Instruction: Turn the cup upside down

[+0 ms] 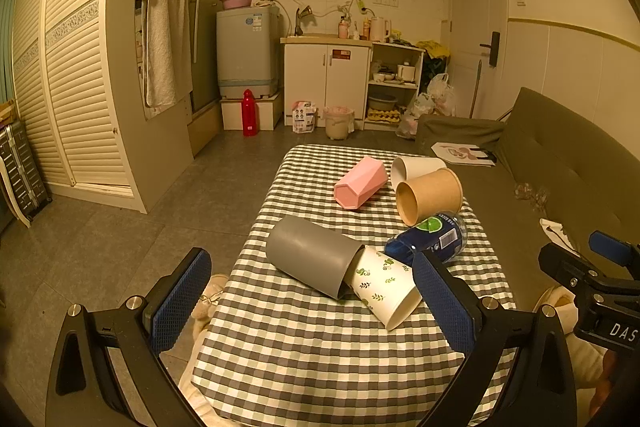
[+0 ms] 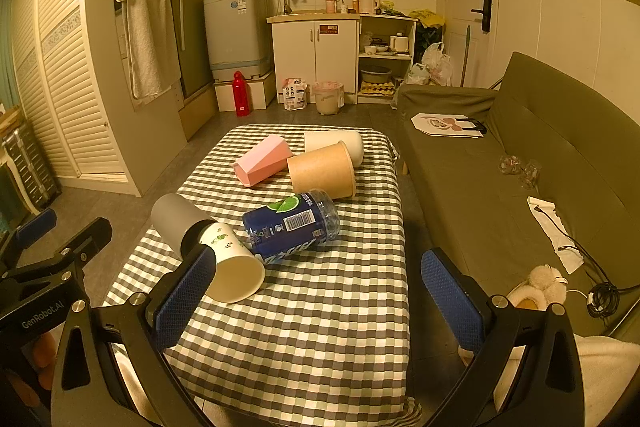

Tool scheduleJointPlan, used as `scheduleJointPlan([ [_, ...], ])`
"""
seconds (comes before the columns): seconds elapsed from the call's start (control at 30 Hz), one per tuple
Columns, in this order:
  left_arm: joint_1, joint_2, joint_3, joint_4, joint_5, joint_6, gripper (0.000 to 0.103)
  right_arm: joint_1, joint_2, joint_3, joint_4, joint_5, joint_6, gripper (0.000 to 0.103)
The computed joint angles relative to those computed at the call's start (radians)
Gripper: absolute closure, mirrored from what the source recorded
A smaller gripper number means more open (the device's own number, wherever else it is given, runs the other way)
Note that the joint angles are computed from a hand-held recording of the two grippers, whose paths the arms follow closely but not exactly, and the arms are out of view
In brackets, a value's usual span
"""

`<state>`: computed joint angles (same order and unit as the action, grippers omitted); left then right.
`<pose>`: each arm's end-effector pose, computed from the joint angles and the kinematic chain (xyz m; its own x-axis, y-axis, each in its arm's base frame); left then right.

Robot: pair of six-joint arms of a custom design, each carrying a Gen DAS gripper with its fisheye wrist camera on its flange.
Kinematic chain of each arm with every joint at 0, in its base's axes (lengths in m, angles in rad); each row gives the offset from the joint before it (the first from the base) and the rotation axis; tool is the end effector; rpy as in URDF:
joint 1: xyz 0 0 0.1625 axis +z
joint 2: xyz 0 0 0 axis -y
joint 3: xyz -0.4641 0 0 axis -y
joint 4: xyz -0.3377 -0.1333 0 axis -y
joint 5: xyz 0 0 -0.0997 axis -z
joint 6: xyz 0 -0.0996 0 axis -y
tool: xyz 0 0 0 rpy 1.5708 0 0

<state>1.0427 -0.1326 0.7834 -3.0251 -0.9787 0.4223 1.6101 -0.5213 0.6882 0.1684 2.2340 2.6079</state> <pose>-0.2689 -0.8358 0.0337 -0.6950 0.3106 -0.6484 0.6958 0.5178 -0.4978 0.1024 -0.7733 0.2176 -0.6910 0.3062 0.6548 -0.4233 0.5628 -0.7099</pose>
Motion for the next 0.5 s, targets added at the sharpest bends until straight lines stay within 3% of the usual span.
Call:
scheduleJointPlan([
  [0.5,0.003,0.001,-0.002,-0.013,0.004,0.009,0.000,0.001,0.003,-0.010,0.010,0.002,0.002,0.000],
])
